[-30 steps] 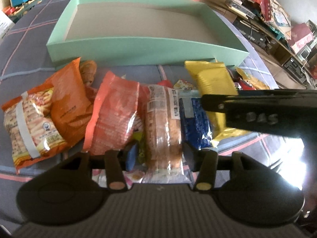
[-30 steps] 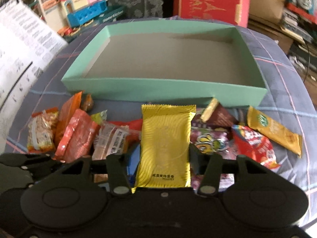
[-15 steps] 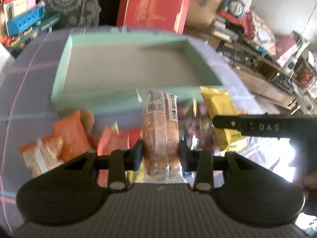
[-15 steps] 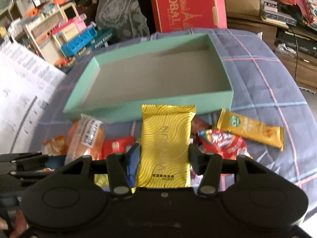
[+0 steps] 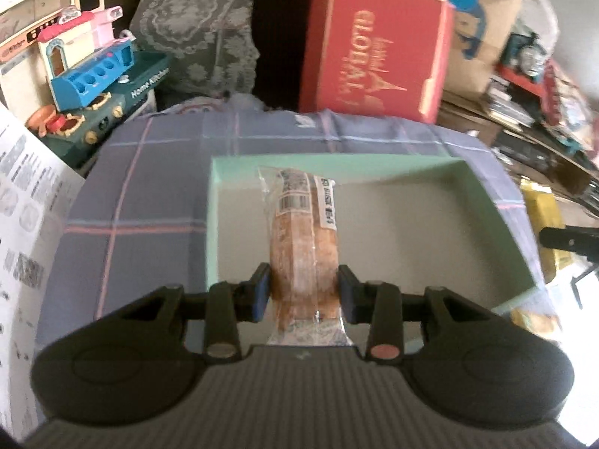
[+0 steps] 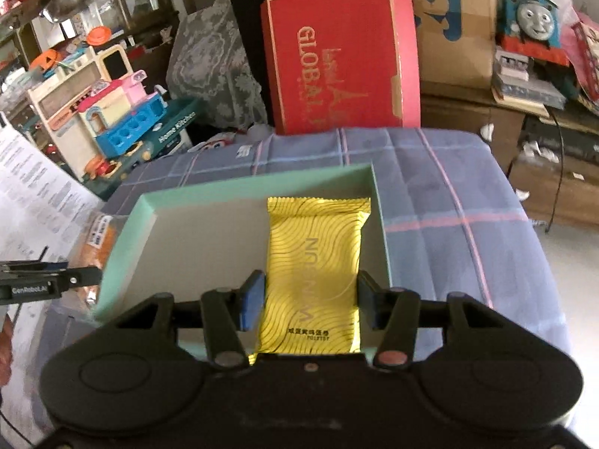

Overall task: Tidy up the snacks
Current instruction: 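Carry both snacks into the green tray and open both tools, then withdraw both tools from the tray back to the snack pile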

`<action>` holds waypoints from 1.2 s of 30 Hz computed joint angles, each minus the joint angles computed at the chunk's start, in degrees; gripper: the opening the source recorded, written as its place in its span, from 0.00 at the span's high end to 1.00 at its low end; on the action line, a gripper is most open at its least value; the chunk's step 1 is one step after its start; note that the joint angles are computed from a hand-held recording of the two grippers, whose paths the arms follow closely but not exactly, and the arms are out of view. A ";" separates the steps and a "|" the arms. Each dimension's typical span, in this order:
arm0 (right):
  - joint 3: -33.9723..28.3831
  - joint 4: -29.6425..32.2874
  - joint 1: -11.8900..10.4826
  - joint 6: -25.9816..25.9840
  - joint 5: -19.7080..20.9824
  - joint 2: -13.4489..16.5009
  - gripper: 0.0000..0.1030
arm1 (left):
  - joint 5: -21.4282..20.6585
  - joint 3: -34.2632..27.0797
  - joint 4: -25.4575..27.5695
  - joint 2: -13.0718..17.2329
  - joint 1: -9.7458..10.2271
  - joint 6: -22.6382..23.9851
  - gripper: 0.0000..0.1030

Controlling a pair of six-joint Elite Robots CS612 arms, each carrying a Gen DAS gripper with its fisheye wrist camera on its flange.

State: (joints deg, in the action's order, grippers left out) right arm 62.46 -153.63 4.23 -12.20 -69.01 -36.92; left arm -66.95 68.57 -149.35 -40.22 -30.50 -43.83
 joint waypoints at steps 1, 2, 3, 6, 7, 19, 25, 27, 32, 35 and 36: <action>-2.31 1.08 0.31 -0.03 -0.65 1.27 0.50 | 0.03 -1.76 1.39 1.01 0.58 0.36 0.64; -5.14 2.44 0.70 -0.22 -1.30 2.90 0.50 | -0.13 -3.20 2.51 1.90 1.11 0.56 0.64; -7.43 3.62 0.98 -0.42 -1.68 4.22 0.50 | -0.39 -4.49 3.50 2.77 1.56 0.63 0.64; -15.28 8.44 1.77 -0.97 -2.77 8.64 0.50 | -0.97 -8.57 6.98 5.41 2.67 0.79 0.64; -17.72 9.84 2.00 -0.93 -3.14 10.06 0.50 | -1.11 -9.56 7.66 6.13 2.90 0.84 0.64; -36.15 20.24 3.08 -1.69 -5.25 20.67 0.28 | -0.69 -16.55 12.71 11.13 3.78 1.07 0.29; -28.43 12.44 1.93 4.49 -0.34 16.74 0.00 | 3.50 -13.89 9.59 9.21 2.36 0.39 0.01; -25.91 11.32 1.74 5.50 -0.03 15.35 0.00 | 3.15 -12.68 8.77 8.26 2.05 -0.05 0.00; -17.20 6.56 1.07 6.97 1.27 10.72 0.00 | 2.56 -7.84 5.59 5.28 0.62 0.07 0.00; -11.64 4.54 0.58 6.87 2.00 7.71 0.00 | 2.03 -5.04 4.90 3.71 -0.44 -0.27 0.00; -9.75 3.97 0.47 6.73 2.04 6.66 0.00 | 1.81 -4.06 4.73 3.17 -0.84 -0.33 0.00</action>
State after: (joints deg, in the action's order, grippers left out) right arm 52.71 -149.65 4.69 -5.46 -66.97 -30.25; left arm -65.13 64.52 -144.62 -37.04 -31.34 -44.16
